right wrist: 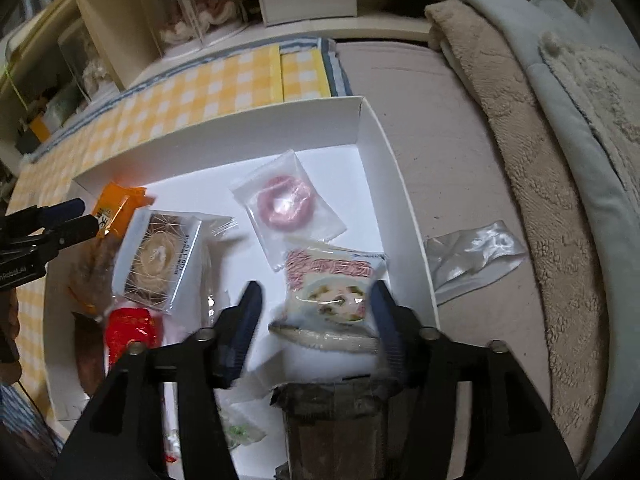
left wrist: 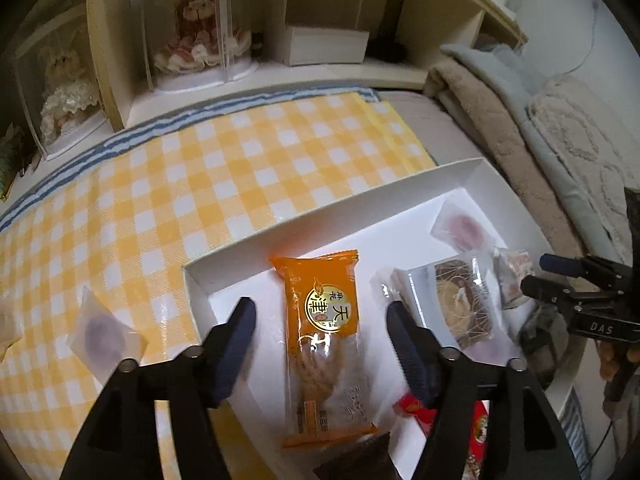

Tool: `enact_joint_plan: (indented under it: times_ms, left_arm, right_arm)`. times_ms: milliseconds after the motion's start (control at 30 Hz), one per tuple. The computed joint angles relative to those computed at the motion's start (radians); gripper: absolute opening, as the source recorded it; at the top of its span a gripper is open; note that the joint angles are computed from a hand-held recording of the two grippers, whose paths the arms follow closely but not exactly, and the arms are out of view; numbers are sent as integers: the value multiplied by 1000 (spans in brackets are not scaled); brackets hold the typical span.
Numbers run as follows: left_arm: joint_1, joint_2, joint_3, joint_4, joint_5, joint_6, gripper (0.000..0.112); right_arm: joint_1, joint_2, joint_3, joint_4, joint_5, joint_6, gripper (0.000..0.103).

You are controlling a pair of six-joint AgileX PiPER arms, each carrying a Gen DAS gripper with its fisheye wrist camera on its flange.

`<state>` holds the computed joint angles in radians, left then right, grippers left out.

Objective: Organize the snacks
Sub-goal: 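Release the orange packet with the left tool while the right tool releases the soup packet in the tray, then move both open tools back over the two ring packets on the tablecloth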

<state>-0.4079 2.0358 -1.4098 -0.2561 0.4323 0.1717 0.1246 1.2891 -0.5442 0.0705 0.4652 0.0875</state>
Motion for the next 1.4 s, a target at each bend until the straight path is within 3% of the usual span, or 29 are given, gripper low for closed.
enact_joint_plan:
  times_ms: [200,367,600,733,1033,1400]
  left_arm:
    - [-5,-83,74,-10,10,6,92]
    - [-17,-155,139,1,12,-11,103]
    - [-38,-270,230,28,25,-45,103]
    - [-44,-347,278,43,36,-70,103]
    - [-53,-543,372,83,79,-122,103]
    - [14,-801,451,56,191,-73,103]
  right_arm:
    - [-34,-80,21,85,46,-51,66]
    - [11,-149,24,25,91,40,67]
    - [98,-271,27,-78,163,203,102]
    - [174,-346,22,-171,224,338,103]
    - [417,-482,-33,-349,412,643,103]
    - [917,-504,-170,-631,712,1120,103]
